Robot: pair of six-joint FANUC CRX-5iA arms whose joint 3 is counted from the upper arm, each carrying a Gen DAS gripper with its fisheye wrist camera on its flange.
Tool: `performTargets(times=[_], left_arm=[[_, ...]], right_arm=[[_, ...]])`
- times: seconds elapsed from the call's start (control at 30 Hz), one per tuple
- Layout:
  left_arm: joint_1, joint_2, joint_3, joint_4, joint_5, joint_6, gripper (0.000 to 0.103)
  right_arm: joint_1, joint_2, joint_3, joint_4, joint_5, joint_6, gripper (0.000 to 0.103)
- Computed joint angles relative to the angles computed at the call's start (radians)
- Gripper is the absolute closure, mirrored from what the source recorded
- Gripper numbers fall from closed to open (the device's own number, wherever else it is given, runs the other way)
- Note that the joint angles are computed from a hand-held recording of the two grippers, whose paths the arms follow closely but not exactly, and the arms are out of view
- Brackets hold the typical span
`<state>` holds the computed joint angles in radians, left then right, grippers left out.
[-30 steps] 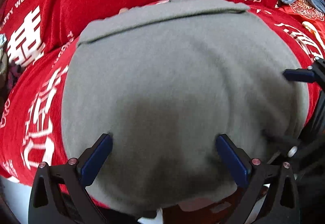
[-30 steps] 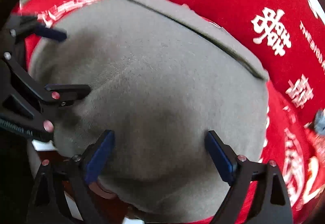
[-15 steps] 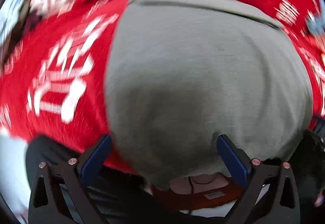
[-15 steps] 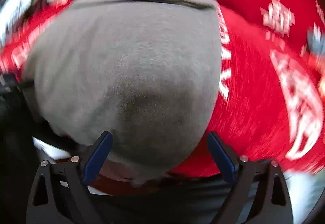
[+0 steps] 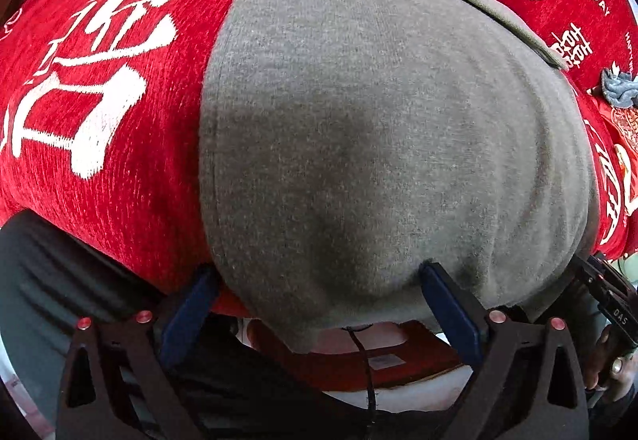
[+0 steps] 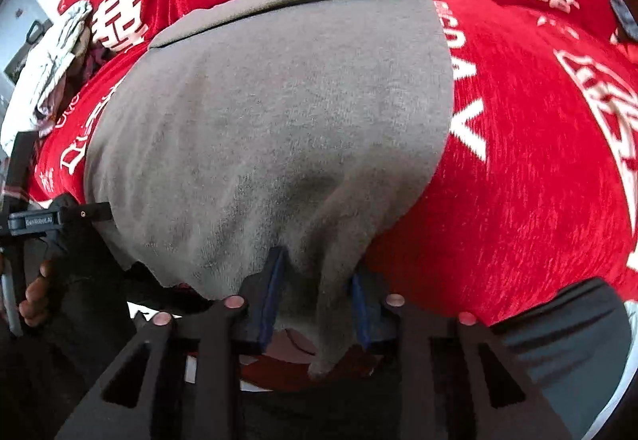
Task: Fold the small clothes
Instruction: 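Move both grippers to the sweater hem and close them on it, then lift the hem with both grippers and fold it over toward the collar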
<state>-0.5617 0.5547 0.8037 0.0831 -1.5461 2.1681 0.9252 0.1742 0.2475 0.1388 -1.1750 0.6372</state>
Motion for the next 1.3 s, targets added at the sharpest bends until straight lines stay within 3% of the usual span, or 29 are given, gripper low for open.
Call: performTargets(times=[0.07, 0.13, 0.2, 0.23, 0.27, 0.33, 0.4, 0.6, 0.8, 0.93, 1.0, 1.07, 1.1, 1.13, 1.17, 1.23, 1.3], left_arm=[[-0.003, 0.005, 0.017, -0.013, -0.018, 0.001, 0.007], [-0.006, -0.013, 0.001, -0.019, -0.016, -0.001, 0.020], [-0.006, -0.013, 0.012, -0.026, -0.022, 0.001, 0.029], [-0.006, -0.018, 0.009, -0.026, -0.019, 0.003, 0.038], [-0.003, -0.026, -0.001, -0.020, -0.012, 0.004, 0.043], [0.001, -0.057, -0.036, -0.012, 0.018, 0.007, 0.075], [0.013, -0.096, -0.085, 0.013, 0.070, 0.001, 0.086], [0.033, -0.123, -0.064, -0.007, 0.135, 0.011, 0.087], [0.079, -0.021, 0.123, -0.047, 0.162, 0.000, 0.087], [0.098, 0.114, 0.292, -0.007, 0.081, -0.022, 0.087], [0.090, 0.122, 0.292, -0.008, 0.084, -0.037, 0.086], [0.103, 0.072, 0.195, 0.035, 0.133, -0.049, 0.083], [0.111, 0.045, 0.142, 0.059, 0.161, -0.050, 0.058], [0.122, 0.007, 0.072, 0.084, 0.191, -0.040, 0.010], [0.120, -0.026, 0.023, 0.072, 0.205, -0.011, 0.000], [0.111, -0.109, -0.096, 0.028, 0.277, 0.055, 0.001], [0.116, -0.139, -0.160, 0.065, 0.284, 0.040, 0.001]], right_arm=[[0.017, 0.018, 0.018, 0.023, -0.028, 0.002, 0.050], [0.042, 0.039, 0.034, 0.062, -0.073, 0.005, 0.050], [0.055, 0.063, 0.057, 0.094, -0.107, 0.010, 0.063], [0.052, 0.061, 0.055, 0.092, -0.103, 0.014, 0.086], [0.044, 0.047, 0.044, 0.072, -0.078, 0.020, 0.087], [0.029, 0.012, 0.018, 0.040, -0.029, 0.036, 0.087], [0.020, -0.033, -0.023, 0.041, 0.043, 0.034, 0.087], [-0.023, -0.116, -0.087, 0.099, 0.219, -0.050, 0.088], [-0.087, -0.027, 0.000, 0.144, 0.281, -0.024, 0.088], [-0.121, 0.042, 0.061, 0.093, 0.244, 0.013, 0.088], [-0.129, 0.058, 0.069, 0.068, 0.221, 0.030, 0.087], [-0.132, 0.064, 0.069, 0.052, 0.210, 0.042, 0.084], [-0.133, 0.063, 0.067, 0.044, 0.211, 0.043, 0.083], [-0.133, 0.059, 0.059, 0.042, 0.220, 0.038, 0.081], [-0.135, 0.054, 0.050, 0.037, 0.232, 0.036, 0.080], [-0.135, 0.048, 0.041, 0.038, 0.243, 0.029, 0.079], [-0.131, 0.043, 0.033, 0.043, 0.245, 0.021, 0.078]])
